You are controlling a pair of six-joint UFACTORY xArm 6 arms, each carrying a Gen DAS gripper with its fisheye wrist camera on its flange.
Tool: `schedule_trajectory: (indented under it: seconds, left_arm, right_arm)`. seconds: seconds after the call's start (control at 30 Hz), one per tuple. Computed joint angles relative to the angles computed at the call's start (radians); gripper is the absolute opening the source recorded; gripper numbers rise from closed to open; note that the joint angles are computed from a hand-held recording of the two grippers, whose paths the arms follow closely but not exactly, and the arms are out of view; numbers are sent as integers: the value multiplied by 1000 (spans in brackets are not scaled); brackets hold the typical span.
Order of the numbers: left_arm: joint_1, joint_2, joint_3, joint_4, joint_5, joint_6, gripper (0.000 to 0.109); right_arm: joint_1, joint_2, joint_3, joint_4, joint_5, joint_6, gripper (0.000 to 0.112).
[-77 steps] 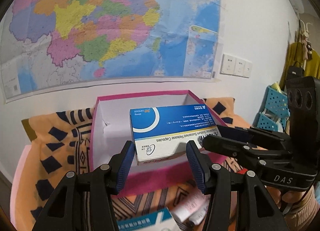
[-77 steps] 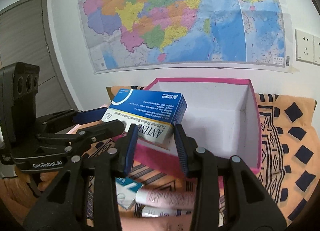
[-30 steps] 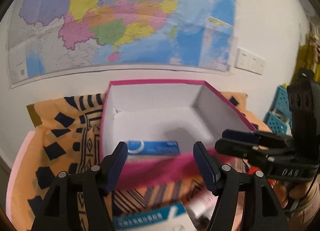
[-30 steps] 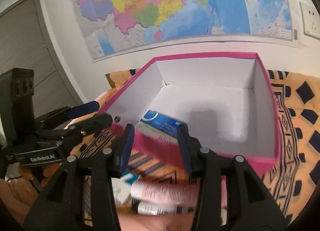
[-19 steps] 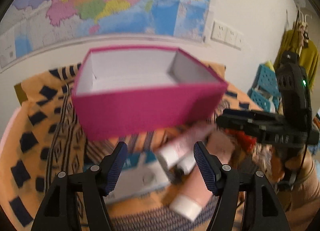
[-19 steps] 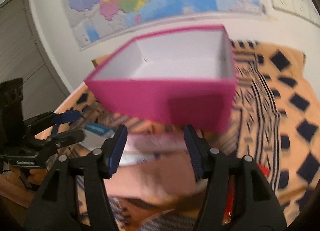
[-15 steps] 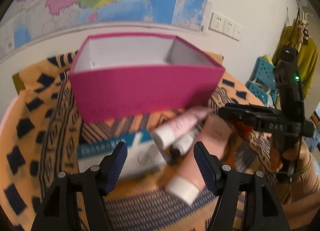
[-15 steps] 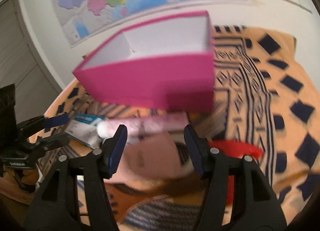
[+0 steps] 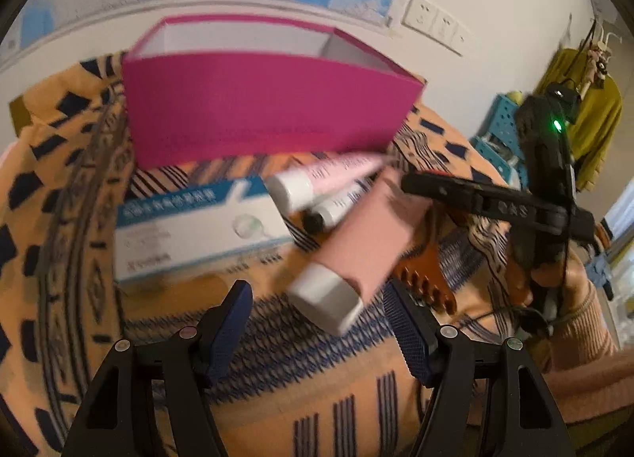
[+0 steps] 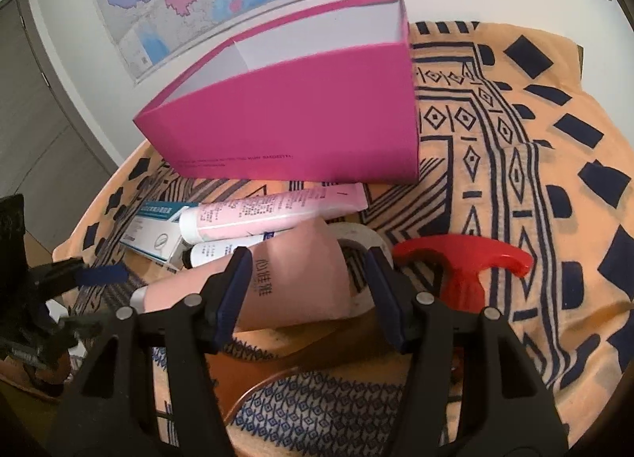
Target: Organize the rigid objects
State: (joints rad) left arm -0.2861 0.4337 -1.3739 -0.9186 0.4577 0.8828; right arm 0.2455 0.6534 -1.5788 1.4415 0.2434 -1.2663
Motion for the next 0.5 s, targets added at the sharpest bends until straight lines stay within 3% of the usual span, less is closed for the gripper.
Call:
schedule_trajectory:
  seconds: [0.17, 0.2, 0.27, 0.5]
  left_arm:
    - [-3, 11, -9, 18, 31, -22, 67]
    - [-3, 13, -12, 23, 36, -26, 64]
    - [-3, 20, -21, 37, 49, -39, 48]
    - [3, 31, -32, 69, 46, -88, 35]
  right_arm:
    - [4, 8, -11, 3, 12, -12, 61]
    - [4, 6, -8, 1, 17, -12, 61]
    - [7, 2, -2, -2, 14, -14, 61]
    - [4, -19, 24, 56, 25, -53, 60]
